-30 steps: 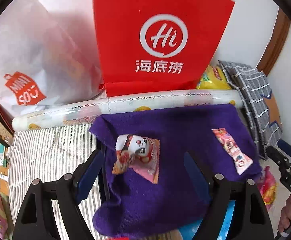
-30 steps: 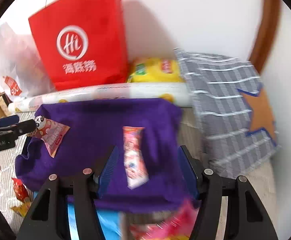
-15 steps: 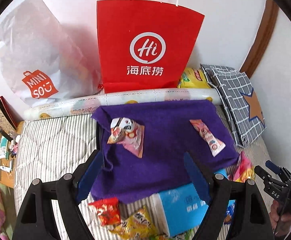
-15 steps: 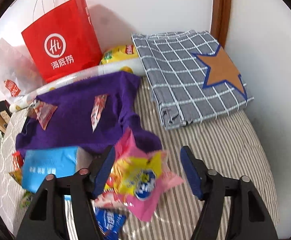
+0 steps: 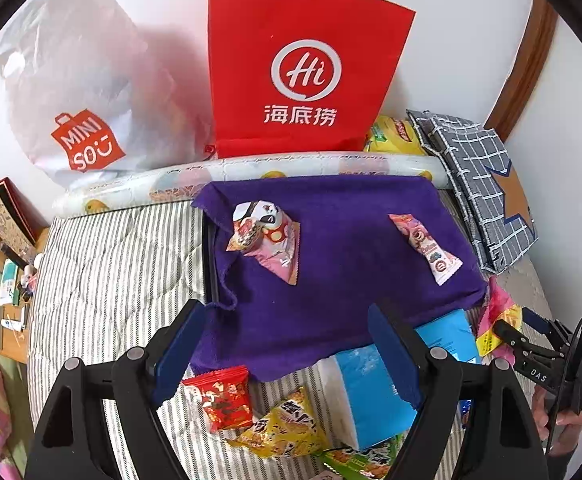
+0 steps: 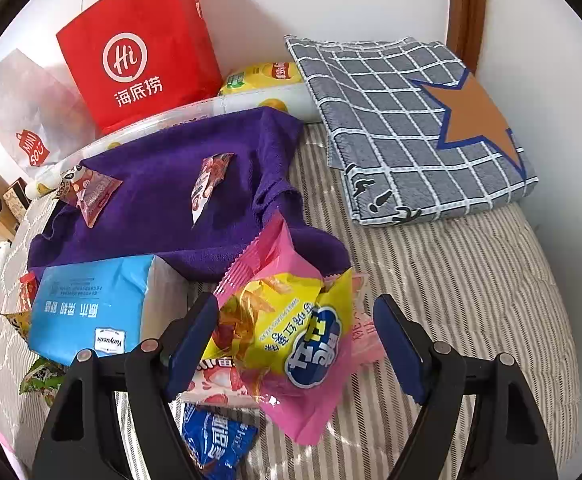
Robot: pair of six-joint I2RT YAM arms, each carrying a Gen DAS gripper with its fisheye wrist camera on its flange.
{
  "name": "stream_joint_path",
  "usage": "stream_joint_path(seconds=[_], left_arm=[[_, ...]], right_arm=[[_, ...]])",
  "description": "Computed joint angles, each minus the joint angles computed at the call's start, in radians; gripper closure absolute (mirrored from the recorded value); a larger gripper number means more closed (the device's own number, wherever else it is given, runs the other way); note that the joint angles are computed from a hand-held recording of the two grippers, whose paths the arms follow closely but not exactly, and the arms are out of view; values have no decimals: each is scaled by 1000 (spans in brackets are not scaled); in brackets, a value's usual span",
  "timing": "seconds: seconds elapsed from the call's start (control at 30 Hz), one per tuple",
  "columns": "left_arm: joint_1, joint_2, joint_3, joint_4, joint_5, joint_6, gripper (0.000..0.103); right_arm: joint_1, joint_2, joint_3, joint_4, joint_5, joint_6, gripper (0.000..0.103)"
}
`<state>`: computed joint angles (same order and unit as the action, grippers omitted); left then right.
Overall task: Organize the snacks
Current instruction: 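Grasp the yellow-pink chip bag with the right gripper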
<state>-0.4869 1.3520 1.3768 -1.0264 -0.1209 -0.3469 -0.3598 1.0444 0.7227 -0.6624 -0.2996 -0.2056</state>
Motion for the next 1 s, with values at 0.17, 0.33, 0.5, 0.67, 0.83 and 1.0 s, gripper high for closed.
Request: stream_joint_path(seconds=[0.17,0.33,0.5,0.67,0.83,1.0], left_arm=[[17,-4,-25,11,13,8,21],[32,-25,-59,19,20,13,21],[64,-61,-101,26,43,20,21],[108,-108,-146,21,65,30,21],[156,-161,-196,16,88,50,21],[186,-188,-248,21,100,56,21]], right_arm=[[34,57,2,9,17,25,24],[20,44,-15,16,-9,19,27],[-16,9,-15,-18,-45,1,33],[-49,-48,-9,-66,-77,-3,36],[-62,-114,0,-114,-88,1,36],[-70,-164,8,-153,-109,13,36]])
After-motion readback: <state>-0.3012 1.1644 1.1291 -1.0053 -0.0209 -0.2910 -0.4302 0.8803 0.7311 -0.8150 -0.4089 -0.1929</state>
